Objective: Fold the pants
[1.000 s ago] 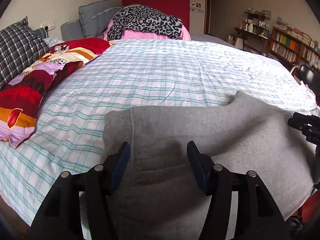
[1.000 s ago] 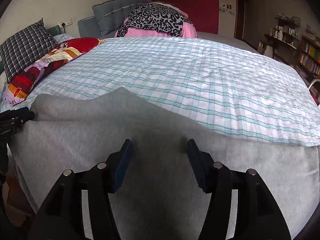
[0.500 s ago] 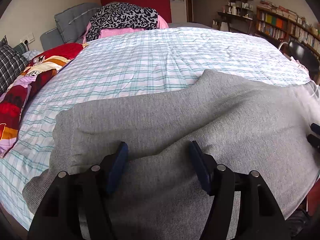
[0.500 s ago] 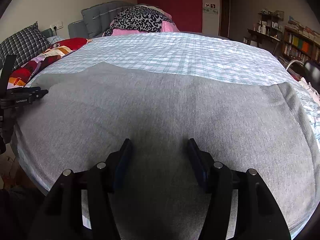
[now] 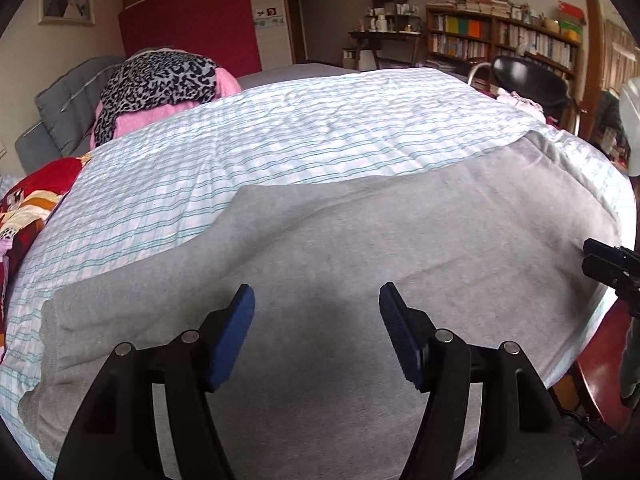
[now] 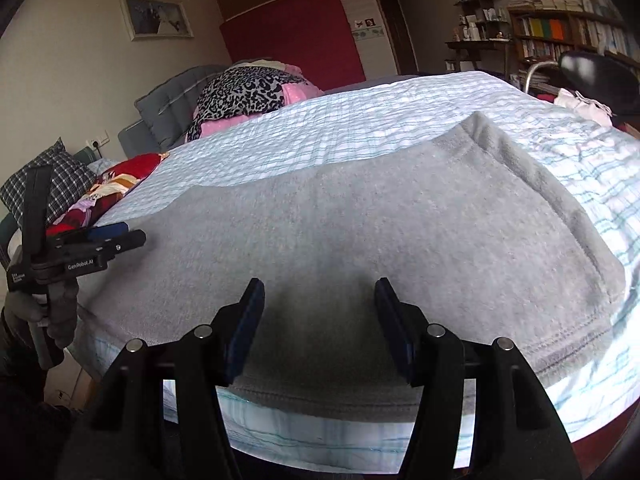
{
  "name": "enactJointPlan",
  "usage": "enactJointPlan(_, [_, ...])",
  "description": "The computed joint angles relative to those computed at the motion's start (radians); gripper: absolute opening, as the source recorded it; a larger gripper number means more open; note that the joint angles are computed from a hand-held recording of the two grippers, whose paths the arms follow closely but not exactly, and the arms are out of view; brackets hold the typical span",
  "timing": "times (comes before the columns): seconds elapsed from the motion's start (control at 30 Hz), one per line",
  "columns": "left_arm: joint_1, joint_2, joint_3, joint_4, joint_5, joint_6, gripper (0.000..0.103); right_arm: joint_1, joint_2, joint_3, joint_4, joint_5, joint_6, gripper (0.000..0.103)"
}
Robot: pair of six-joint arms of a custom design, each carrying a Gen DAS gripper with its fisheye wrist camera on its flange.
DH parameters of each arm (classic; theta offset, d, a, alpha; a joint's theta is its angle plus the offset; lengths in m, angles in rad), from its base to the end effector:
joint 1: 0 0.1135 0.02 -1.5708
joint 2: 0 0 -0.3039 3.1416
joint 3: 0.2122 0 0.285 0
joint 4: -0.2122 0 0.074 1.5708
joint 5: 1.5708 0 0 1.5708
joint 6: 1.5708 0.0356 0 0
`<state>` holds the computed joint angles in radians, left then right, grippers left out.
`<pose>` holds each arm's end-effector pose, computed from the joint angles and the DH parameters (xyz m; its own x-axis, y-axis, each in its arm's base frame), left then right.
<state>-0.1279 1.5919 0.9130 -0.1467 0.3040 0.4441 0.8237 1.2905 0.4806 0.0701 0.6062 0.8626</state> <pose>0.3499 -0.0557 0.2097 -0.5194 0.4801 -0.7069 0.6049 0.7909 0.0927 0.1833 0.1680 0.1755 -0.5387 0.3369 -0.7722 0.1418 0.9397 0.3112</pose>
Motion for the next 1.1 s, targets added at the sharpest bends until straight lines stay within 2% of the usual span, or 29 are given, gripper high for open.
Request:
enactJointPlan(0.2, [-0.13,0.012,0.006,-0.023,0.02,-0.034,0.065,0.043,-0.27,-0.156,-0.157,0.076,0.261,0.059])
enactJointPlan(0.37, [-0.216,0.004,-0.009,-0.021,0.007,-0.042,0.065,0.119,-0.397,-0.208,-0.316,0.147,0.441,0.059])
enactJointPlan(0.5, [-0.261,-0.01,-0.032,-0.019,-0.002,-0.039,0.065,0.165,-0.494,-0.262,-0.369,0.196,0.547,0.059])
enactJointPlan(0.6, [-0.283,-0.017,-0.051,-0.017,-0.011,-0.027,0.065,0.162,-0.578,-0.297,-0.351,0.22,0.545,0.059])
enactJointPlan(0.77, [-0.296,-0.013,-0.065,-0.018,-0.019,-0.027,0.065,0.048,-0.643,-0.335,-0.248,0.139,0.447,0.057])
enactJointPlan(0.83, [-0.297,-0.008,-0.067,-0.016,-0.026,-0.028,0.065,0.022,-0.646,-0.332,-0.257,0.118,0.442,0.055])
enactJointPlan(0.9, [-0.292,-0.006,-0.069,-0.019,-0.022,-0.028,0.065,0.054,-0.639,-0.31,-0.294,0.157,0.462,0.055])
enactJointPlan(1.0, [-0.288,0.001,-0.07,-0.018,-0.021,-0.023,0.065,0.15,-0.597,-0.236,-0.48,0.316,0.574,0.055])
enactJointPlan(1.03, [-0.288,0.005,-0.07,-0.017,-0.021,-0.023,0.065,0.146,-0.602,-0.23,-0.5,0.323,0.576,0.055])
enactJointPlan(1.1, [-0.287,0.007,-0.072,-0.014,-0.018,-0.026,0.065,0.083,-0.641,-0.243,-0.511,0.261,0.564,0.055])
